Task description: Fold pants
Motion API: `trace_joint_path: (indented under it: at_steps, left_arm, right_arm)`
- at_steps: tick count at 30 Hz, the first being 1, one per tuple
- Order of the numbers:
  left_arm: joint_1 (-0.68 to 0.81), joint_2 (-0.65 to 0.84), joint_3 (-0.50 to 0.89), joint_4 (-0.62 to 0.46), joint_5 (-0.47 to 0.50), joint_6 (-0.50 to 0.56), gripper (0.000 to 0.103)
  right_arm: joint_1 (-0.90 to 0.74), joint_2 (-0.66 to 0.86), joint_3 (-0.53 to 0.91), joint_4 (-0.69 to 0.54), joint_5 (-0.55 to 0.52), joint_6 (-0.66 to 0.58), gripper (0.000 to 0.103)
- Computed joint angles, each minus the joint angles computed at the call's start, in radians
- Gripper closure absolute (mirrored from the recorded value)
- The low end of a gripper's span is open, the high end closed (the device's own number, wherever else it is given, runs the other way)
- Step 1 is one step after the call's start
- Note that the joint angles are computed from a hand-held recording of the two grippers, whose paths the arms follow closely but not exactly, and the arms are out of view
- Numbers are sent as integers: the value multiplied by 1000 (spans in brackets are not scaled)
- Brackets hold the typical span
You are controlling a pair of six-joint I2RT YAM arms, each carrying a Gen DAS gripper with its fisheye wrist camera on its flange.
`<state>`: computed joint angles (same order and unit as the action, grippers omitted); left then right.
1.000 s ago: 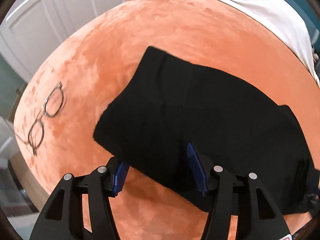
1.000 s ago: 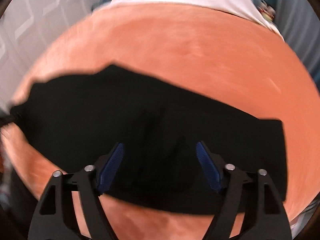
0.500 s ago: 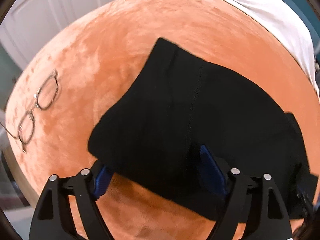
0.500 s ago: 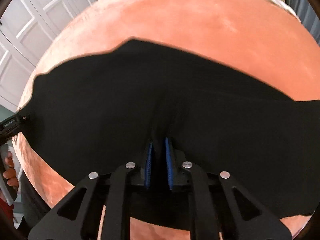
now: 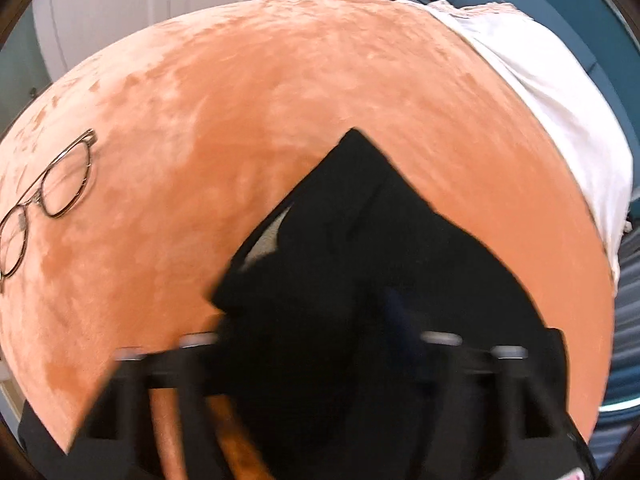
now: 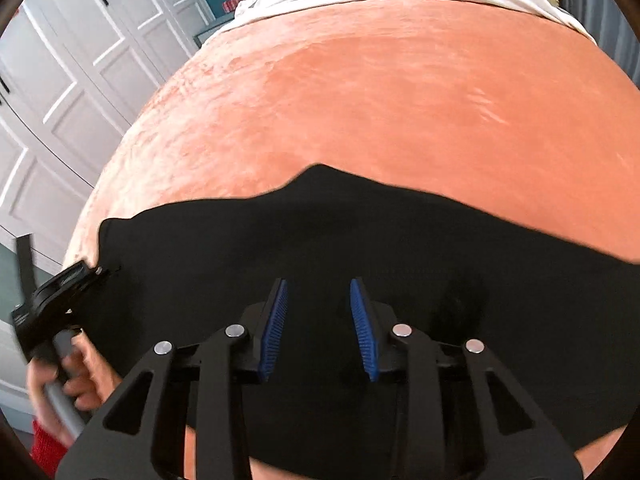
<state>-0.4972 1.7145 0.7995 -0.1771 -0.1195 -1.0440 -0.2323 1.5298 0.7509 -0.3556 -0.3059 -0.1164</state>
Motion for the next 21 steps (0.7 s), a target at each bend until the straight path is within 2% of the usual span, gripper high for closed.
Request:
trace_joint_path:
  at_steps: [2, 4, 8, 11, 15, 19, 21]
  left_arm:
    - [23, -43, -22, 24, 49, -8, 83]
    - [9, -107, -24, 22, 45, 6, 83]
    - [-86, -170, 86, -79, -46, 87, 83]
    - [-149, -186, 156, -132, -85, 105, 83]
    - [-248, -187, 257, -197, -129, 122, 83]
    - [-331, -129, 383, -260, -178, 157, 83]
    - [-348, -89, 434, -269, -173, 173, 83]
  right_arm:
    - [56, 84, 29, 49, 50, 29, 71]
    - [75, 156, 54, 73, 64, 49, 71]
    - [78, 170, 45, 98, 71, 55, 71]
    - [90, 182, 57, 96, 83, 59, 71]
    - [88, 155, 46, 79, 85, 47, 71]
    - [60, 165, 49, 77, 46, 30, 71]
    - [50, 167, 50, 74, 32, 17, 71]
